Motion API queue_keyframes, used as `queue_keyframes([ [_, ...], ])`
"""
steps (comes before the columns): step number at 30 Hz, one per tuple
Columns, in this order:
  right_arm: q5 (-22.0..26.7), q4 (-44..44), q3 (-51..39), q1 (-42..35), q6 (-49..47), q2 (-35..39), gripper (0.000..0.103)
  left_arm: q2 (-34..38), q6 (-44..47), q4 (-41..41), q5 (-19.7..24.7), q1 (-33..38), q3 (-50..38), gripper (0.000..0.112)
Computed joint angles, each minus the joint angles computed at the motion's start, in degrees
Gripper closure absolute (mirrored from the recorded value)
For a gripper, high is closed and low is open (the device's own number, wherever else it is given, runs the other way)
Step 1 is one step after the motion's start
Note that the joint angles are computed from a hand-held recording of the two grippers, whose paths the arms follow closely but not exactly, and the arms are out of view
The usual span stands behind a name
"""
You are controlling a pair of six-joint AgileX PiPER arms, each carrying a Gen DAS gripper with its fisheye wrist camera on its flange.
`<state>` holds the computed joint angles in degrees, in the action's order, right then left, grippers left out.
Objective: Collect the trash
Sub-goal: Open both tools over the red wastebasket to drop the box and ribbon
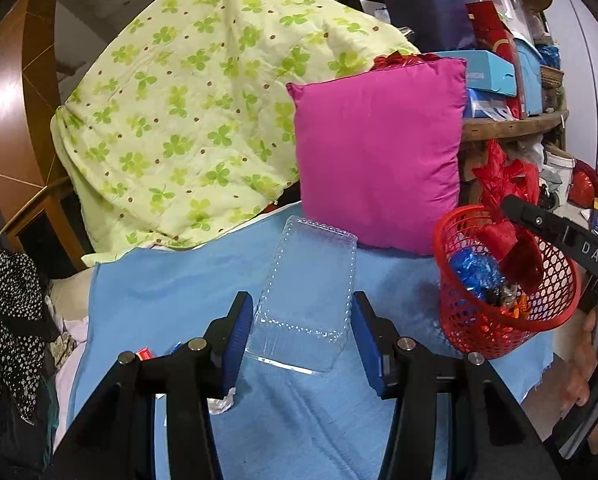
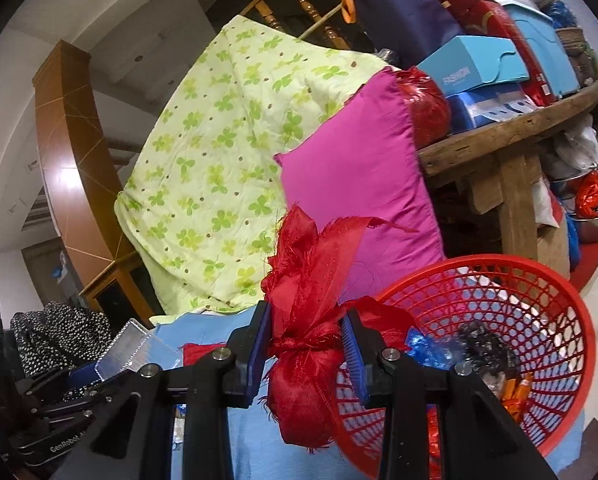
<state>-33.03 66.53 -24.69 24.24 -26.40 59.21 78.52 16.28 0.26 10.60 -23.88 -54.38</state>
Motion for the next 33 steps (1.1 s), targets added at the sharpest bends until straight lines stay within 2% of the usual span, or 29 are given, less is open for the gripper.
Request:
queue_keyframes([
  [6,0.56,0.88,1.54,-2.02,-0.36,-2.67,0.066,0.58,-2.81,2.30,0.86,-2.35,-1.09,0.060],
  [13,2.37,-0.26,2.72,-5.39,1.83,-4.68,0.066,0.11,17.13,-18.75,2.46,-2.72,-1.47,0.060],
  [16,2.78,-0.46,3.31,-6.34,2.22,-5.73,0.066,0.35,19.22,-21.16,3.32,-3.57,-2.13,0.060],
  [19,3.69,-1.53,4.08,-7.92,3.48,-6.91,0.066,0.99,17.38,-20.31,4.96,-4.57,-3.63,0.060],
  [23,9.20,-9.43,5.47,-14.82,11.73,-8.77,0.066,1.61,15.06,-18.68,6.20,-6.04,-5.18,0.060],
  [26,13.81,-20.48,6.52,-21.37,23.57,-9.80,0.066,1.93,14.10,-18.27,6.83,-7.21,-6.27,0.060],
  [31,17.27,-33.20,7.60,-27.79,36.88,-11.03,0.066,2.63,12.17,-17.48,7.86,-9.51,-8.12,0.060],
  [33,18.32,-41.02,7.88,-30.54,44.65,-11.28,0.066,2.93,11.97,-17.53,8.12,-10.31,-8.71,0.060],
])
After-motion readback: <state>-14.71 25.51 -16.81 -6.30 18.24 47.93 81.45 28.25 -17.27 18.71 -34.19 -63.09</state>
